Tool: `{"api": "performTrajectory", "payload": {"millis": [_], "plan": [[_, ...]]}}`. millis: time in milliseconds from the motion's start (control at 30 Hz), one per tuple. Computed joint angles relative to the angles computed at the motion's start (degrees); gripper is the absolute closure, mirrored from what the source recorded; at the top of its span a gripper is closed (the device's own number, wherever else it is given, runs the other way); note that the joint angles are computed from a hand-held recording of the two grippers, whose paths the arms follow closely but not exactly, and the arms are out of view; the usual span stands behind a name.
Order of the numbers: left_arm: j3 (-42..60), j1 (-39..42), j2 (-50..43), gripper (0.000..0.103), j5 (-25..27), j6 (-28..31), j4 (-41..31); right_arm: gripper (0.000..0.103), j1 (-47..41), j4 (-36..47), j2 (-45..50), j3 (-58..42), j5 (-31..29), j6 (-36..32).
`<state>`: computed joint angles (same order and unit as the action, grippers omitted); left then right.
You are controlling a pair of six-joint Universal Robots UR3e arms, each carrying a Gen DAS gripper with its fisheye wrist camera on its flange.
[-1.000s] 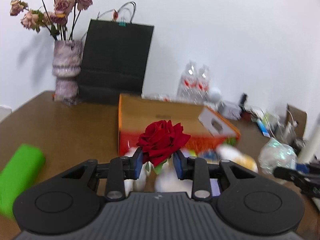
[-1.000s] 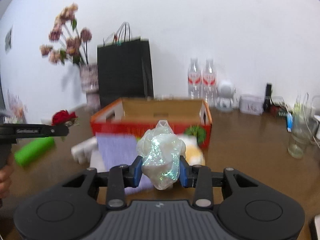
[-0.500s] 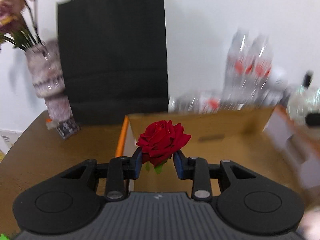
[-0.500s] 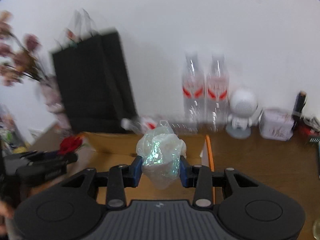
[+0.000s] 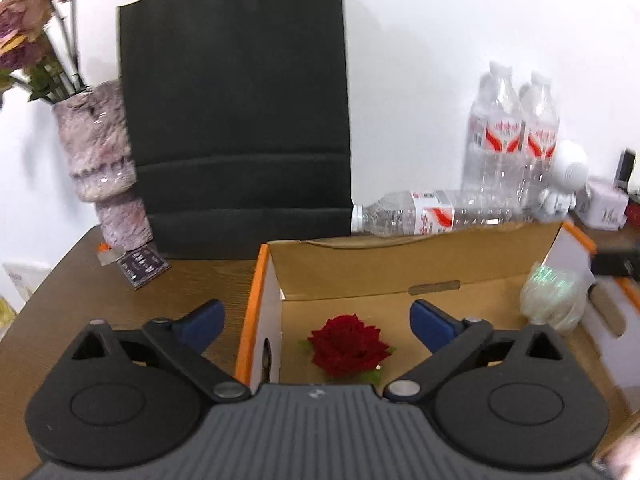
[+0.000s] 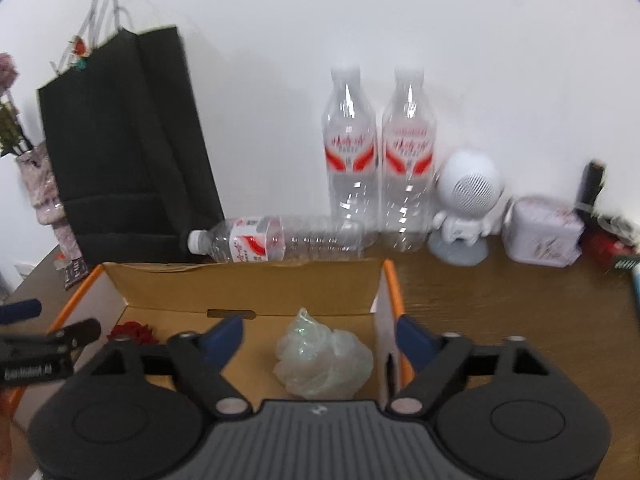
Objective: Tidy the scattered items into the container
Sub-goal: 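Grasp the plush toy with the right tool while the left tool grasps the white box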
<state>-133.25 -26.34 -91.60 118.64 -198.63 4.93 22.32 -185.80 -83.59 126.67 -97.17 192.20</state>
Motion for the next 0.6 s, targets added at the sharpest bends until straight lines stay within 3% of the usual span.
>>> {"api": "performTrajectory", "payload": {"millis": [167, 233, 433, 600], "plan": [[-2.3, -2.0, 16.0, 0.000, -6.1, -6.7, -10.6, 0.016, 0.3, 8.1, -15.5, 9.5, 2.9, 2.2], [-2.8, -4.9, 20.4, 0.000, -6.6, -8.0, -14.6, 0.016, 2.4, 11.3, -21.7, 13.1, 1.4, 4.0], [-6.6, -21.2, 25.4, 0.000, 6.5, -20.5, -22.5, 0.015, 12.8, 21.1, -37.8, 19.8, -5.3, 11.2], [-14.7, -36.1, 31.4, 0.000, 17.5, -37.0, -28.5, 0.014, 29.4, 22.3, -35.0, 20.7, -19.1, 23.4]]}}
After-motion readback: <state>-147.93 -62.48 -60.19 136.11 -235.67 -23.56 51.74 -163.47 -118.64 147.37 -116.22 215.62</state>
